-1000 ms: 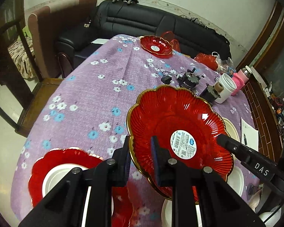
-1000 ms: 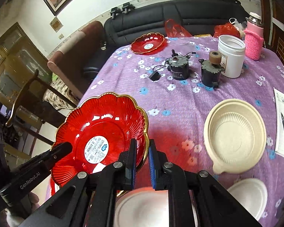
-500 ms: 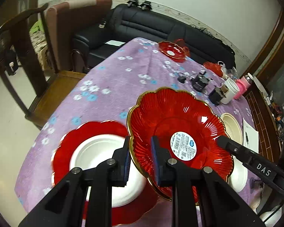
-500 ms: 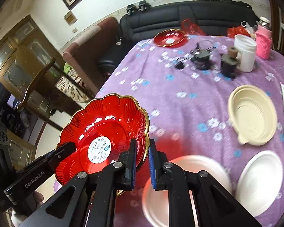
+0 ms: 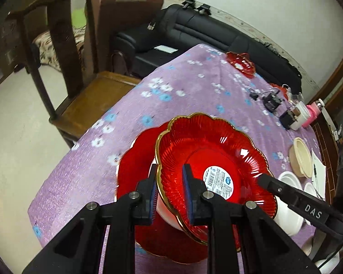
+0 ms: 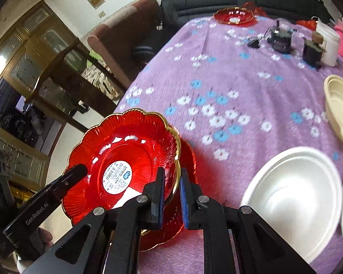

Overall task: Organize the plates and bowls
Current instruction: 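Lift the stickered red plate with both grippers and lower it onto the red stack, then open both grippers and withdraw from the stacked red plate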

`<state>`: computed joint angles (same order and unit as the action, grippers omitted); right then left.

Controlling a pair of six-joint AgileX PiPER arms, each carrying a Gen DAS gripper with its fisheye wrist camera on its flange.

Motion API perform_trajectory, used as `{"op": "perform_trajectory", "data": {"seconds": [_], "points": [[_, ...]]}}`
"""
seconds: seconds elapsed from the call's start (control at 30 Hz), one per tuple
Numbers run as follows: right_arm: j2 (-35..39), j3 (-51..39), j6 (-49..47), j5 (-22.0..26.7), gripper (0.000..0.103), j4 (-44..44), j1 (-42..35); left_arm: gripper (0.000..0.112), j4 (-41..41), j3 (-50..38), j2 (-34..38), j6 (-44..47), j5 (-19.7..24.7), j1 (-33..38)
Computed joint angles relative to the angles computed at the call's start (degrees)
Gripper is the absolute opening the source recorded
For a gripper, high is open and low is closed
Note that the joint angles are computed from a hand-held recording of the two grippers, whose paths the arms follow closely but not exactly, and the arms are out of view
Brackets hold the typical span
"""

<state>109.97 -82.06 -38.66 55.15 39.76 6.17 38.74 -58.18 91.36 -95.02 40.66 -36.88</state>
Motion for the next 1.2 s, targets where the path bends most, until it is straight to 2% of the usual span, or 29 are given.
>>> {"op": "perform_trajectory", "data": {"seconds": [0.27, 0.37, 0.43, 0.47, 0.57, 0.6, 0.67, 0.77, 0.87, 0.93, 0.97, 1.0, 1.03, 1.1, 1.2], "points": [[1.12, 2.37, -0.02, -2.74, 0.016, 0.81, 1.36, 0.019, 0.91, 3.25, 1.31, -1.74, -3.07, 1.59], [0.17, 4.43, -1.11, -6.10, 0.017, 1.61, 1.90, 0.019, 2.34, 2.89, 2.24, -3.68, -2.16, 0.83], [-0.52, 5.91, -3.54, -7.65, 0.025, 3.04, 2.18, 0.020, 3.51, 3.23, 2.14, -5.04, -1.94, 0.30], [-1.03, 6.74, -4.91, -8.39, 0.033, 3.97, 2.19, 0.021, 3.78, 3.29, 2.06, -5.32, -1.76, 0.16], [-2.68, 8.88, -8.88, -10.46, 0.056, 7.13, 1.89, 0.034, 4.37, 4.14, 1.15, -6.63, -2.27, 0.01], [-3.51, 9.83, -10.77, -10.95, 0.061, 8.90, 1.42, 0.037, 4.88, 4.69, 0.45, -7.90, -2.06, -0.36], [-4.62, 10.98, -13.18, -11.09, 0.062, 11.35, 0.53, 0.038, 5.91, 5.26, -0.46, -9.85, -1.10, -1.11], [-7.44, 14.05, -17.63, -10.67, 0.062, 15.76, -1.88, 0.039, 8.53, 6.12, -2.68, -14.34, 2.41, -4.47], [-12.38, 20.15, -26.08, -11.36, 0.066, 22.45, -5.43, 0.046, 13.29, 4.26, -3.27, -19.35, 10.84, -11.94], [-18.05, 26.83, -34.25, -14.92, 0.075, 28.21, -7.90, 0.066, 16.19, 1.45, -2.28, -21.53, 16.87, -17.26], [-19.70, 28.74, -36.73, -16.18, 0.083, 30.03, -8.80, 0.071, 17.51, -0.13, -1.38, -22.28, 19.55, -19.56], [-22.16, 31.73, -40.91, -18.23, 0.090, 33.37, -10.20, 0.081, 18.96, -1.86, -0.28, -23.08, 22.27, -21.98], [-24.26, 34.35, -44.90, -20.53, 0.092, 36.74, -11.60, 0.088, 20.54, -3.75, 1.09, -23.71, 24.59, -24.38], [-25.78, 36.57, -49.36, -23.21, 0.100, 40.80, -14.41, 0.092, 22.72, -7.07, 3.81, -23.72, 26.75, -27.74], [-23.92, 36.24, -49.22, -22.97, 0.100, 42.44, -21.48, 0.092, 24.47, -11.91, 7.62, -21.34, 26.09, -30.52]]}}
